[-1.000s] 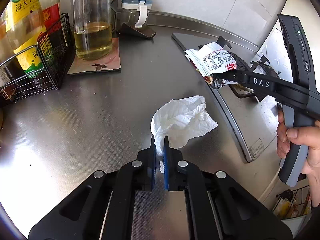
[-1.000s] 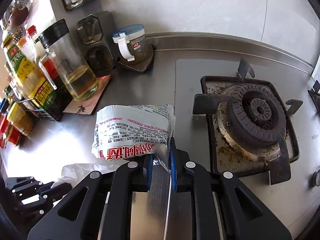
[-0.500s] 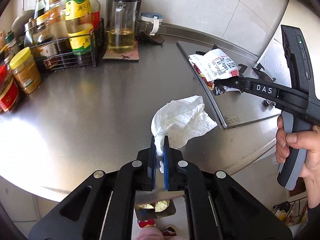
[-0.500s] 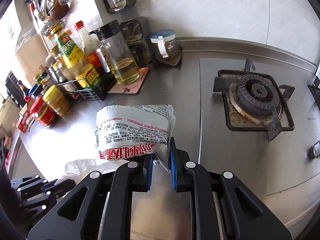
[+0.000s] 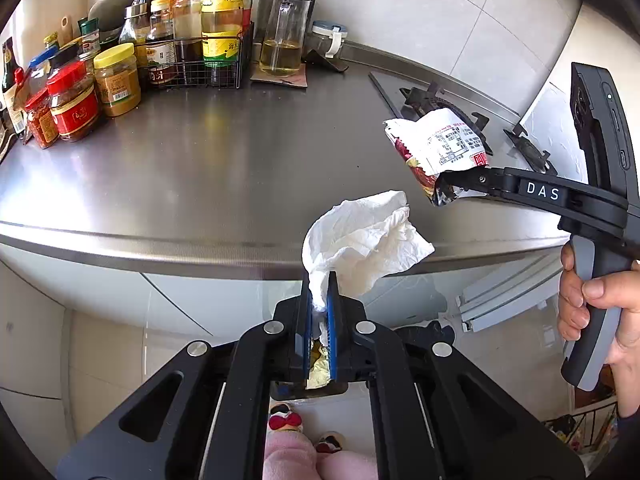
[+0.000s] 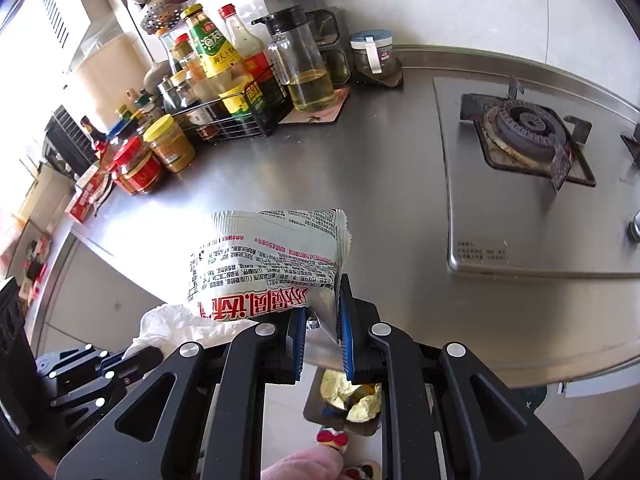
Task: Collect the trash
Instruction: 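Lower the sachet and tissue over the bin and open both tools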
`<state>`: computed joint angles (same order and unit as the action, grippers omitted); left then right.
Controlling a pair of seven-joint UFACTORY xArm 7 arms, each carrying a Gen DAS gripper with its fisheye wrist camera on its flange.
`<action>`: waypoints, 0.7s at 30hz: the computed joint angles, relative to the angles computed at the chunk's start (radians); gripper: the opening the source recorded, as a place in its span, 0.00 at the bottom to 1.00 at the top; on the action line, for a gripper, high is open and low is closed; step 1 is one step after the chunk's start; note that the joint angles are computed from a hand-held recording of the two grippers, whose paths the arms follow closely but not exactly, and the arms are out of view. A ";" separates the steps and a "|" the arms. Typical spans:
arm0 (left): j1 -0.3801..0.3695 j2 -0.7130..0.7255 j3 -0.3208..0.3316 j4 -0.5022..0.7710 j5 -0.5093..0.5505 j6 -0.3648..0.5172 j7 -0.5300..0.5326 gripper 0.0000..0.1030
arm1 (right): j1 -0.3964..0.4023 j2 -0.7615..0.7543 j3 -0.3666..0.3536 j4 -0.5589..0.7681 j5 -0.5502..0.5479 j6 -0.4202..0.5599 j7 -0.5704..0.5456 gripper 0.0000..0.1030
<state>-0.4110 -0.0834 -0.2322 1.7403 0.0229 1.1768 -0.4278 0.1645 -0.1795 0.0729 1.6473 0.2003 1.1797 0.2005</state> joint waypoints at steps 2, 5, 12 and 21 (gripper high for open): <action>-0.004 -0.036 -0.004 -0.042 -0.003 -0.007 0.005 0.04 | 0.006 -0.045 0.000 -0.048 0.025 -0.002 0.008 0.16; -0.004 -0.091 -0.008 -0.117 -0.021 -0.025 0.004 0.04 | 0.014 -0.110 0.007 -0.115 0.022 -0.002 0.013 0.16; -0.006 -0.193 -0.020 -0.298 -0.086 -0.077 0.006 0.04 | 0.028 -0.249 0.014 -0.278 0.018 0.006 0.036 0.16; -0.013 -0.248 -0.022 -0.460 -0.145 -0.131 0.013 0.04 | 0.045 -0.355 0.019 -0.447 0.017 0.006 0.056 0.16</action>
